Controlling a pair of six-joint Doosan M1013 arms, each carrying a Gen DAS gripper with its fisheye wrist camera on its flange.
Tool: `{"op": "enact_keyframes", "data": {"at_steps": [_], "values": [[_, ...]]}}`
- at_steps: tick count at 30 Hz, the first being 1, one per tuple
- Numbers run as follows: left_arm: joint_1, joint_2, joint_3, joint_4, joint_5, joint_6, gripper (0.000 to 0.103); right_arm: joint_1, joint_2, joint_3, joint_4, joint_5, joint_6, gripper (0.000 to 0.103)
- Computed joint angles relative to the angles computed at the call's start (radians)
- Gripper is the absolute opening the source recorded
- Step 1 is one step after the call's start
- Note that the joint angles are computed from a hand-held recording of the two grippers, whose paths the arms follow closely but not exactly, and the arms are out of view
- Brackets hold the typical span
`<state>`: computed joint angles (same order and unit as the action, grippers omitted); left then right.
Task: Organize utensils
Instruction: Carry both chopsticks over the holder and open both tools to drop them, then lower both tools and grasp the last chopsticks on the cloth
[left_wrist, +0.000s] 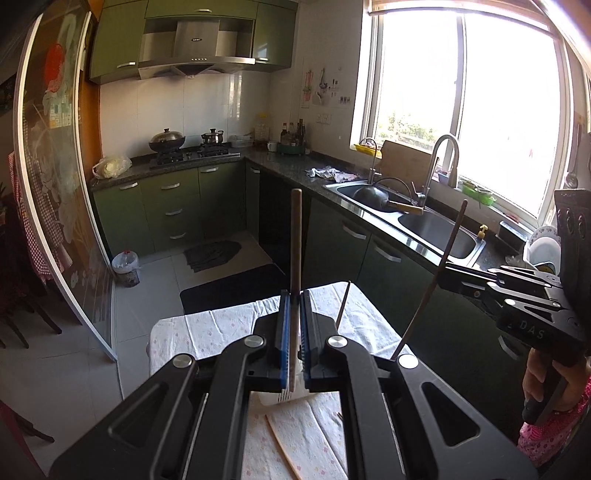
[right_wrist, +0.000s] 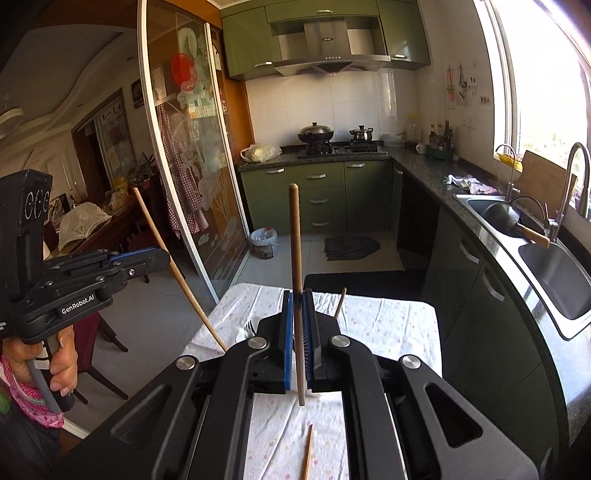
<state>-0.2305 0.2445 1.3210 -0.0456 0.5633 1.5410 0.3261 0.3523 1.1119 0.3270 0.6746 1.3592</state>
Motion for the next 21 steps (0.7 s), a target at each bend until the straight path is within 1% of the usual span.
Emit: {"op": "enact_keyframes", "data": {"at_steps": [4, 6, 8, 11, 14, 16, 21], "values": [[0.003, 0.035, -0.039, 0.041, -0.001, -0.044, 0.005, 0.002, 0.054, -0.094, -0.007, 0.016, 0.020, 0.006], [0.005, 0.060, -0.058, 0.051, 0.002, -0.061, 0.005, 0.002, 0.098, -0.159, 0.003, 0.045, 0.025, 0.006], [0.007, 0.087, -0.075, 0.052, 0.017, -0.069, 0.005, 0.003, 0.137, -0.203, 0.017, 0.071, 0.024, 0.001], [0.011, 0.127, -0.092, 0.041, 0.058, -0.066, 0.005, 0.006, 0.182, -0.234, 0.017, 0.100, 0.026, 0.001], [0.016, 0.158, -0.096, 0.017, 0.102, -0.046, 0.005, 0.007, 0.213, -0.227, 0.025, 0.125, 0.022, 0.001], [0.020, 0.171, -0.092, -0.003, 0.124, -0.033, 0.005, 0.007, 0.220, -0.203, 0.037, 0.127, 0.011, 0.001], [0.025, 0.178, -0.069, -0.044, 0.133, 0.011, 0.005, -0.006, 0.194, -0.104, 0.119, 0.093, -0.043, 0.001]]}}
